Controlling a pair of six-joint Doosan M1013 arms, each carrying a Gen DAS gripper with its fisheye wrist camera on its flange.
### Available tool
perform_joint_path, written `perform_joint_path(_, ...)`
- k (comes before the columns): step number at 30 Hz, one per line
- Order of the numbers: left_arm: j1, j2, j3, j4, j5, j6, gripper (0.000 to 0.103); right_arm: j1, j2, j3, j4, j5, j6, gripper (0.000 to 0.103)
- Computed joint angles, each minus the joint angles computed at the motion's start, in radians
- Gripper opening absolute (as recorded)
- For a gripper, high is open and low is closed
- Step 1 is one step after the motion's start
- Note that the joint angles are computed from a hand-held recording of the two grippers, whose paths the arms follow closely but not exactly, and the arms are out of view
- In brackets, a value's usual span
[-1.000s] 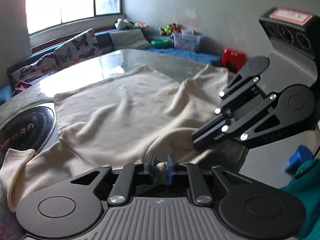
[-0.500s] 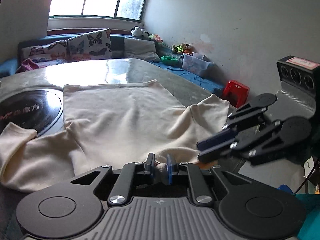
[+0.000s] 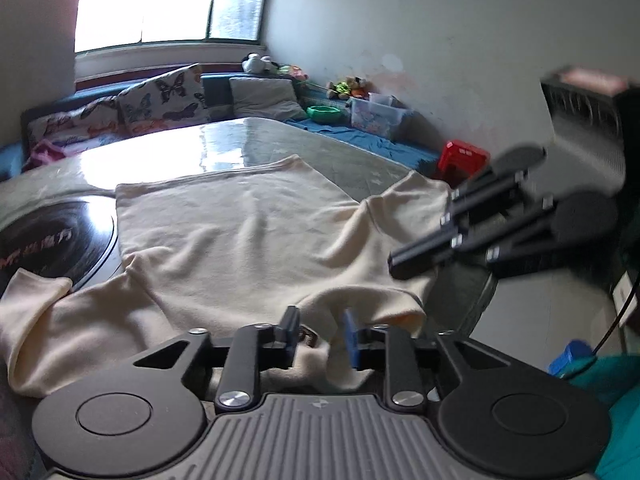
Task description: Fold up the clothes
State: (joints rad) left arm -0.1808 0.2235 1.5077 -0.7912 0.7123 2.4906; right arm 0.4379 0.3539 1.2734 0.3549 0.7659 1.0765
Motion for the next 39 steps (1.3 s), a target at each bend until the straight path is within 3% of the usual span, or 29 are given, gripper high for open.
perform_joint_path(3,-0.014,0.002,0.002,0.036,-0.006,0.025,0.033,-0.006,0.000,-0.008,0.031,0.030,-0.012,0.001)
perform_joint_path(9,-0.034,0.004,0.007,0.139,-0.044,0.002,0.010,0.004,0.015,-0.013,0.006,0.031,0.003,0.011)
perform_joint_path(13,-0.029,0.000,0.010,0.120,-0.066,-0.010,0.003,0.020,0.035,-0.023,-0.036,0.053,-0.010,0.013)
perform_joint_path(17,-0.006,0.001,0.003,0.012,-0.054,-0.011,0.003,0.033,0.037,-0.020,-0.107,0.046,0.007,0.012)
perform_joint_path(19,0.005,0.002,-0.001,-0.034,-0.044,-0.010,0.003,0.034,0.032,-0.014,-0.118,0.035,0.010,0.005)
perform_joint_path(24,0.008,0.002,-0.004,-0.021,-0.018,0.000,0.003,0.022,0.002,0.010,-0.083,-0.017,0.020,0.001)
perform_joint_path(27,0.001,-0.002,0.003,0.000,-0.015,0.011,0.006,0.010,-0.007,0.006,-0.041,-0.008,0.007,0.001)
perform_joint_path(30,-0.008,-0.006,0.010,0.018,-0.024,0.023,0.010,0.008,-0.006,0.005,-0.031,-0.004,0.013,0.006)
perform_joint_path(33,-0.019,-0.005,0.014,0.049,-0.044,0.025,0.029,0.014,0.004,0.000,-0.032,0.011,0.001,0.020)
perform_joint_path(38,-0.041,0.004,0.013,0.125,-0.066,0.011,0.028,0.034,0.022,-0.002,-0.094,0.019,0.010,0.021)
perform_joint_path(39,-0.047,0.006,0.014,0.148,-0.077,0.003,0.021,0.036,0.025,-0.003,-0.106,0.020,0.018,0.021)
